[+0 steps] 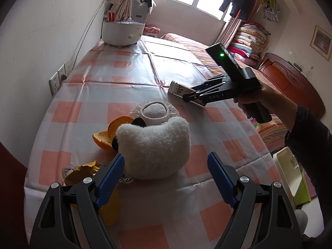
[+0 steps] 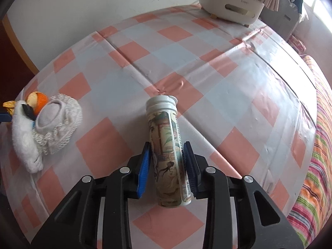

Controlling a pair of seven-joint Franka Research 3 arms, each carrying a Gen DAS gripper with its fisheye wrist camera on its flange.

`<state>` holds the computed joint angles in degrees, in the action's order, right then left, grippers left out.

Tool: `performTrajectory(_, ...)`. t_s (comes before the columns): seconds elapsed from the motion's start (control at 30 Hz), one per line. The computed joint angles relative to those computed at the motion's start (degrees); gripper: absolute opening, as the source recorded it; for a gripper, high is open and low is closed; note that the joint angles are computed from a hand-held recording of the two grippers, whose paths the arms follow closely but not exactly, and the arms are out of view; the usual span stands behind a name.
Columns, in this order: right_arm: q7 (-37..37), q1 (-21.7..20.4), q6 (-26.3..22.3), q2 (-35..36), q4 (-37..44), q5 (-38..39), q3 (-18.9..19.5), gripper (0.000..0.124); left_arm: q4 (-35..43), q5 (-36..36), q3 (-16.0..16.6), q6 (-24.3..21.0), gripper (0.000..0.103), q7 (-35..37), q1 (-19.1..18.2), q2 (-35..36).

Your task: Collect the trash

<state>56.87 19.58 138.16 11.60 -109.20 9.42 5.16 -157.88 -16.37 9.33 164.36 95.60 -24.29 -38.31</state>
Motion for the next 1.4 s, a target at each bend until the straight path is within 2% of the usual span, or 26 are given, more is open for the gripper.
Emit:
performTrajectory(0.2, -9.56, -0.74, 4.73, -12.34, -12.14, 15.17, 1.61, 0.028, 1.03, -0.85, -0.24, -1.03, 0.080, -0.99, 0.74, 1.54)
performTrajectory(0.37, -16.79, 2.62, 6.76, -24.45, -23.43, 28.07, 0.23, 0.028, 2.50, -2.20, -0.88, -2.07, 0.080, -2.44, 1.55, 3.60)
performTrajectory(0.53, -18.96, 5.93, 7.83, -34.94, -32.46, 36.59, -2.35, 0.028, 3.08, -2.80, -3.22, -0.34, 0.078, -5.59, 3.18, 5.73)
performTrajectory(0.57, -18.86, 6.34, 8.12, -37.24, -34.31, 37.73, -2.68, 0.028, 3.13, -2.00, -4.26, -0.36, 0.064, -6.86, 4.27, 6.03)
performTrajectory(0.6, -19.14, 6.90, 8.31, -39.40, -36.03, 39.04, -3.26, 0.028, 3.24, -1.16, -5.01, -0.80, 0.043, -7.92, 5.11, 6.36)
performTrajectory(0.67, -19.10, 7.54, 8.18, -43.90, -39.22, 41.03, -4.46, 0.028, 2.72, -2.44, -3.21, 0.21, 0.035, -7.18, 3.36, 6.06)
performTrajectory(0.7, -18.99, 7.75, 8.58, -45.95, -40.76, 41.83, -4.79, 0.028, 2.40, -2.55, -2.93, 0.76, 0.028, -7.07, 3.05, 5.79)
performTrajectory(0.73, -18.78, 8.01, 8.87, -47.85, -42.11, 42.64, -5.17, 0.028, 2.11, -2.56, -2.57, 1.20, 0.026, -6.75, 2.60, 5.46)
performTrajectory(0.8, -18.62, 8.32, 9.44, -51.58, -44.85, 44.59, -6.46, 0.028, 1.45, -2.85, -1.79, 2.68, 0.017, -6.25, 1.36, 4.80)
performTrajectory(0.9, -18.68, 8.96, 11.52, -56.36, -48.31, 48.14, -8.49, 0.028, 0.94, -3.61, 1.06, 4.09, 0.006, -3.77, -2.36, 3.73)
performTrajectory(1.07, -17.52, 7.42, 13.99, -61.55, -51.98, 50.33, -10.15, 0.028, 0.61, -5.59, 4.00, 6.49, 0.002, -2.03, -6.83, 2.50)
performTrajectory(1.3, -16.88, 7.30, 16.39, -64.47, -54.22, 50.38, -11.68, 0.028, -1.04, -6.85, 10.93, 11.49, 0.000, -0.63, -14.51, -3.31)
performTrajectory(1.4, -15.67, 7.26, 16.34, -66.45, -55.62, 49.65, -11.27, 0.028, -2.02, -4.96, 11.74, 12.86, 0.000, -1.76, -15.03, -6.05)
